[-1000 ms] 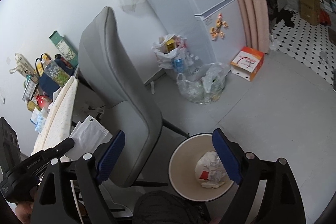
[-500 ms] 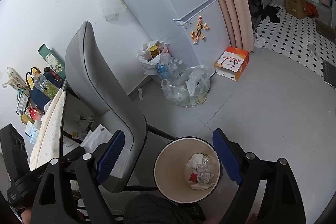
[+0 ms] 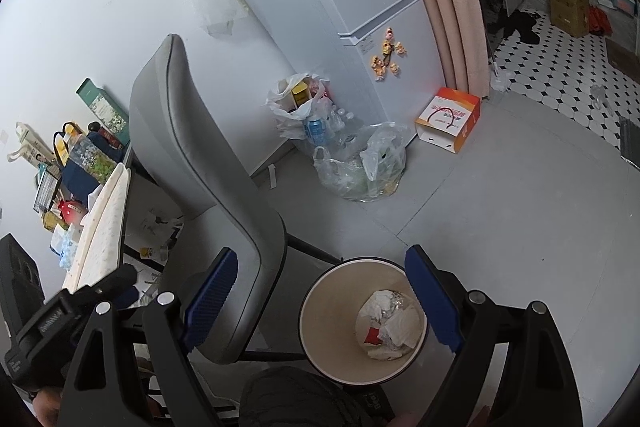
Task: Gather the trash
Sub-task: 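Bring both tools back over the brown box and red-and-white paper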
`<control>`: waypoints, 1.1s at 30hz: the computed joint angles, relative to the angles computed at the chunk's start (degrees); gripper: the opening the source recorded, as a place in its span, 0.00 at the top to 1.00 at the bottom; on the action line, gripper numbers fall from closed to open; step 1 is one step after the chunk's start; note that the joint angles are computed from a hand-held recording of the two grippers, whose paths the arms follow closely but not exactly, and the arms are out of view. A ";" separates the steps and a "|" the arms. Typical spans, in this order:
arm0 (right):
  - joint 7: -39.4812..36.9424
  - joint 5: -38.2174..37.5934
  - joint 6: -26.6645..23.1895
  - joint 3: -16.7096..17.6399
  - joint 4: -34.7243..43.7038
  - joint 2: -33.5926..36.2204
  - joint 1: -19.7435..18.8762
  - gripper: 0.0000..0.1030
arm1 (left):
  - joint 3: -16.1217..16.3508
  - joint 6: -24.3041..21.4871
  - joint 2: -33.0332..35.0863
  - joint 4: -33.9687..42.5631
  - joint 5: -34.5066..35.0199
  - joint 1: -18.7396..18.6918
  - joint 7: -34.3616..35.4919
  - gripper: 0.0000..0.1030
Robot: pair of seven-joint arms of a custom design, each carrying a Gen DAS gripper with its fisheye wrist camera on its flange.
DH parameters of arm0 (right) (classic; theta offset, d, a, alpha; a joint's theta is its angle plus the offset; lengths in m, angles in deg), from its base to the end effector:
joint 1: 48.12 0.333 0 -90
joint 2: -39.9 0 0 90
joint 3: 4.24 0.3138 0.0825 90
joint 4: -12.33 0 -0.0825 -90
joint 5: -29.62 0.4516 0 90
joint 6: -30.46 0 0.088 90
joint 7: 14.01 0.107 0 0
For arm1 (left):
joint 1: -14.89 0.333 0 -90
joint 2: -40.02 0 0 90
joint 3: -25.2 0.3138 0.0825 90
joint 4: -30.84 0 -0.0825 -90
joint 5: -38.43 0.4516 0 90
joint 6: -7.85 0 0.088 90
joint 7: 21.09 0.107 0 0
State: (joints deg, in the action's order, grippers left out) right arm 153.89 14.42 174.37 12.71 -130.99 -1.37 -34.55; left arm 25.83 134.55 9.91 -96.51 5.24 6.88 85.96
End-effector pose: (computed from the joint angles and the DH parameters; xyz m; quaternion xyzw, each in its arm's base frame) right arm 0.3865 0.2475 0.5735 -0.4022 0.8283 -0.1559 0.3575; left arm 0.4959 -0.0817 0.6263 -0.5913 0.7208 -0.3613 0.0132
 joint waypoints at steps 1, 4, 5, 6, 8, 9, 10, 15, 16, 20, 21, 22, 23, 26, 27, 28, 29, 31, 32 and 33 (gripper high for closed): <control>0.01 -0.16 -0.03 0.31 0.68 0.68 -0.05 0.16 | 0.19 0.39 -0.31 -0.06 0.11 0.35 -0.15 0.23; 0.35 -0.86 0.00 1.05 2.28 2.25 -0.12 0.11 | 1.09 1.34 -1.46 -0.34 0.43 1.43 -0.34 0.17; 0.57 -1.35 0.17 1.49 3.07 2.97 -0.21 0.10 | 1.30 1.67 -1.30 -0.13 0.41 1.58 -0.42 0.17; 0.89 -1.81 0.09 1.88 3.91 3.64 -0.31 0.08 | 1.62 1.97 -1.61 -0.12 0.45 1.98 -0.69 0.15; 1.35 -2.95 -0.08 2.57 5.68 5.07 -0.38 0.07 | 2.36 2.30 -2.14 -0.03 0.38 2.54 -0.79 0.13; 1.47 -3.32 -0.17 2.65 6.31 5.64 -0.22 0.07 | 2.79 2.39 -2.23 0.18 0.32 2.80 -0.70 0.12; 1.54 -3.70 -0.24 2.73 7.04 6.28 -0.04 0.07 | 3.23 2.58 -2.56 0.20 0.23 3.15 -0.67 0.12; 1.25 -5.88 -0.74 3.14 11.54 10.22 1.10 0.07 | 5.05 3.44 -3.51 0.27 -0.16 4.82 -0.39 0.10; 1.25 -6.33 -0.86 3.24 12.43 10.99 1.34 0.07 | 5.31 3.53 -3.51 0.30 -0.24 5.08 -0.38 0.10; 1.01 -8.12 -1.11 3.42 16.58 14.85 2.55 0.07 | 6.60 3.47 -3.74 0.63 -0.34 6.59 -0.59 0.09; 1.05 -8.50 -1.07 3.37 17.31 15.61 2.94 0.07 | 7.06 3.39 -3.86 0.65 -0.42 7.07 -0.65 0.09; 1.11 -8.91 -1.18 3.39 18.23 16.42 3.30 0.07 | 7.33 3.33 -3.84 0.79 -0.52 7.40 -0.69 0.09; 1.07 -9.44 -1.28 3.51 19.52 17.57 3.67 0.07 | 7.61 3.33 -3.90 0.83 -0.60 7.79 -0.72 0.09; 0.70 -10.91 -1.59 3.34 22.26 20.06 4.91 0.07 | 8.60 3.49 -3.96 1.13 -0.96 8.94 -0.58 0.07; 0.53 -11.39 -1.76 3.29 23.35 21.01 5.39 0.07 | 8.93 3.64 -3.88 1.28 -1.16 9.30 -0.53 0.06; -0.15 -11.66 -1.84 3.12 24.79 22.28 6.03 0.07 | 9.23 3.75 -3.85 1.33 -1.30 9.69 -0.50 0.06; -1.09 -11.67 -1.95 2.80 26.04 23.40 6.81 0.07 | 9.55 3.76 -3.83 1.43 -1.38 10.14 -0.54 0.06; -3.04 -11.80 -1.95 2.29 28.52 25.66 8.33 0.07 | 10.14 3.79 -3.74 1.67 -1.47 11.02 -0.52 0.06; -3.57 -12.18 -2.05 2.19 29.85 26.79 8.97 0.07 | 10.35 3.81 -3.75 1.72 -1.55 11.38 -0.47 0.06; -3.98 -12.54 -2.06 2.01 30.98 27.80 9.59 0.07 | 10.66 3.85 -3.83 1.71 -1.63 11.79 -0.38 0.06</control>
